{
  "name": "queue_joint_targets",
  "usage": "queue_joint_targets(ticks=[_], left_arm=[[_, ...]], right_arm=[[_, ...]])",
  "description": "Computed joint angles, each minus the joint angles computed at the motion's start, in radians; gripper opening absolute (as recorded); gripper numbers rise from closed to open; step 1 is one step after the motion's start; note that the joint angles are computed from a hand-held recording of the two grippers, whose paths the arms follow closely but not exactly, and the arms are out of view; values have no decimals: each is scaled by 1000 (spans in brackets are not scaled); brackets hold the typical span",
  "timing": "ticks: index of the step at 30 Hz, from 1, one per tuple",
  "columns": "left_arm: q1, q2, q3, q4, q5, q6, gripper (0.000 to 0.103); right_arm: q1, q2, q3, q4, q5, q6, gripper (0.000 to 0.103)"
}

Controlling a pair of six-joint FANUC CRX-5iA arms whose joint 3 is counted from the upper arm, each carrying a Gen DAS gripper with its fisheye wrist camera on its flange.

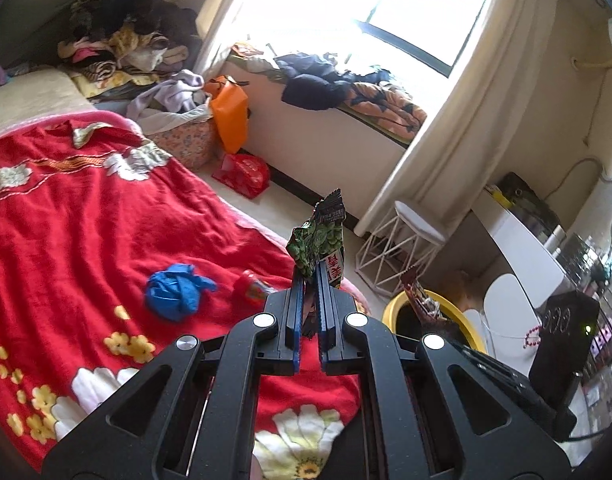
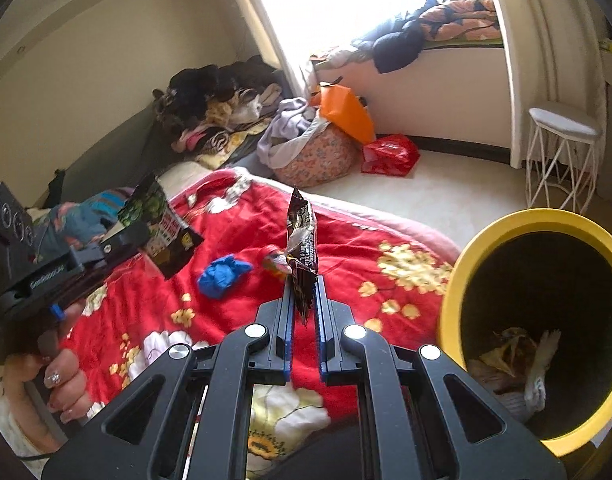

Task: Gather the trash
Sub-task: 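Carry the green wrapper and chocolate wrapper over the yellow bin with both tools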

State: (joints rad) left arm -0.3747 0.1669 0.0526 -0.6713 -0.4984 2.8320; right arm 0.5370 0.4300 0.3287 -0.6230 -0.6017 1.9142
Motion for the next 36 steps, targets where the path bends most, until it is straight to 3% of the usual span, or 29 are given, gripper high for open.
queue_joint_targets(ticks=[17, 36], left_arm=[[-19, 71, 64, 108, 43, -178, 3], [-39, 184, 155, 286, 80, -434, 3]], right_arm=[[-69, -10, -35, 29, 61, -101, 9], [-112, -2, -75, 175, 114, -287, 9]])
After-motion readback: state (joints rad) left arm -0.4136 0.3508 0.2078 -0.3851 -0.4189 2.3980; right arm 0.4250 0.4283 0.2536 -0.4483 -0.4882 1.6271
